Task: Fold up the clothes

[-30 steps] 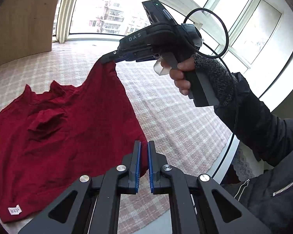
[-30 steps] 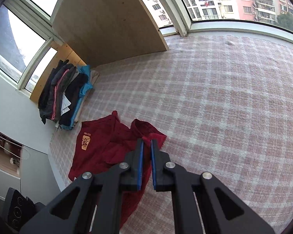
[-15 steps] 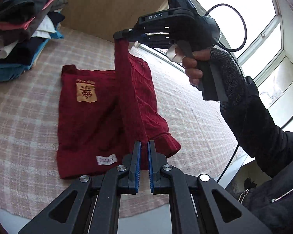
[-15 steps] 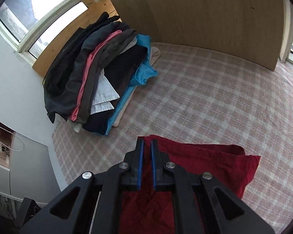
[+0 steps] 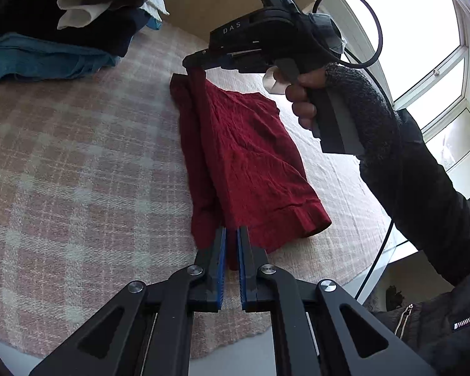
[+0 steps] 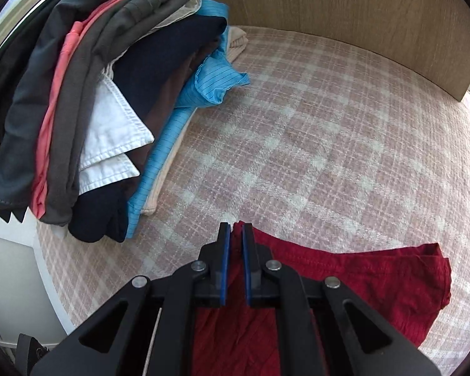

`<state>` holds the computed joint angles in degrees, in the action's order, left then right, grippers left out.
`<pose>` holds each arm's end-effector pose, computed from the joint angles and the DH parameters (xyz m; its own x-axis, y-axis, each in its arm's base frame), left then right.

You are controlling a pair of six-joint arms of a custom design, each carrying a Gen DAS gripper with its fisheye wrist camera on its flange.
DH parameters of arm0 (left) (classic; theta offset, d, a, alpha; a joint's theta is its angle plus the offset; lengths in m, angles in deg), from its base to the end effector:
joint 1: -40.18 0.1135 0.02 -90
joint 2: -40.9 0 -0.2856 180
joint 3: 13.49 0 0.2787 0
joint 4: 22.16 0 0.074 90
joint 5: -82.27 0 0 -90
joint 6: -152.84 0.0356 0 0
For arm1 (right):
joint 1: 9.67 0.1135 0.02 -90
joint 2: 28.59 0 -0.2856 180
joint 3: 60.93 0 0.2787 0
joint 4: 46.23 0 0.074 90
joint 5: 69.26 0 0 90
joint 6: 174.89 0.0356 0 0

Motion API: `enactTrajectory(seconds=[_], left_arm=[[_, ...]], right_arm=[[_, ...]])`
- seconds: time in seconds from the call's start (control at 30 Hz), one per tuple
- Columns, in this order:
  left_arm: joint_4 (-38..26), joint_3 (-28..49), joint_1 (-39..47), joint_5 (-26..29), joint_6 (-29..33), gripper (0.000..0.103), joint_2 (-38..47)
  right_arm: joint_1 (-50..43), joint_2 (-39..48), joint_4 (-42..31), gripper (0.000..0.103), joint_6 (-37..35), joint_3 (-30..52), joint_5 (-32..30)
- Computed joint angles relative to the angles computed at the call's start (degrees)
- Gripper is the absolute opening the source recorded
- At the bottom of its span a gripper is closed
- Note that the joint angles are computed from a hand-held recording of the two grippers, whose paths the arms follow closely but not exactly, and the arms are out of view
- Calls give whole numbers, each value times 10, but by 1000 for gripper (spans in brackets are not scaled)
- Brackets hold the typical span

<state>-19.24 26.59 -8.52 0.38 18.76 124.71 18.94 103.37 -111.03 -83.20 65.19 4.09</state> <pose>0.1766 -0.2086 0.1334 -0.8763 -0.0460 -0.4796 0.2848 0.7533 -0.5928 0.4552 0.2599 0.1955 -0.8439 -0.4281 -0.3234 -0.5175 0.8086 0.2800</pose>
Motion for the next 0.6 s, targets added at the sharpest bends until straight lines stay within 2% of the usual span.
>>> enactTrajectory(seconds=[0.13, 0.3, 0.37, 0.4, 0.5, 0.6], left_arm=[[-32, 14, 11, 21, 29, 7, 8], [-105, 31, 19, 16, 64, 7, -18], [-145, 41, 23, 6, 81, 7, -36], [-170, 50, 26, -3, 92, 7, -45], [-240, 96, 34, -18, 140, 9, -51], [-279, 165, 39, -24, 207, 14, -10]], right_arm=[[6, 43, -35, 11, -2, 50, 3], [-18, 18, -16, 13, 21, 37, -43], [-35, -9, -9, 22, 16, 20, -70], [-45, -35, 7, 25, 15, -7, -79], [-76, -135, 64, 26, 1, -120, -109], [-81, -256, 117, 26, -27, -273, -56]])
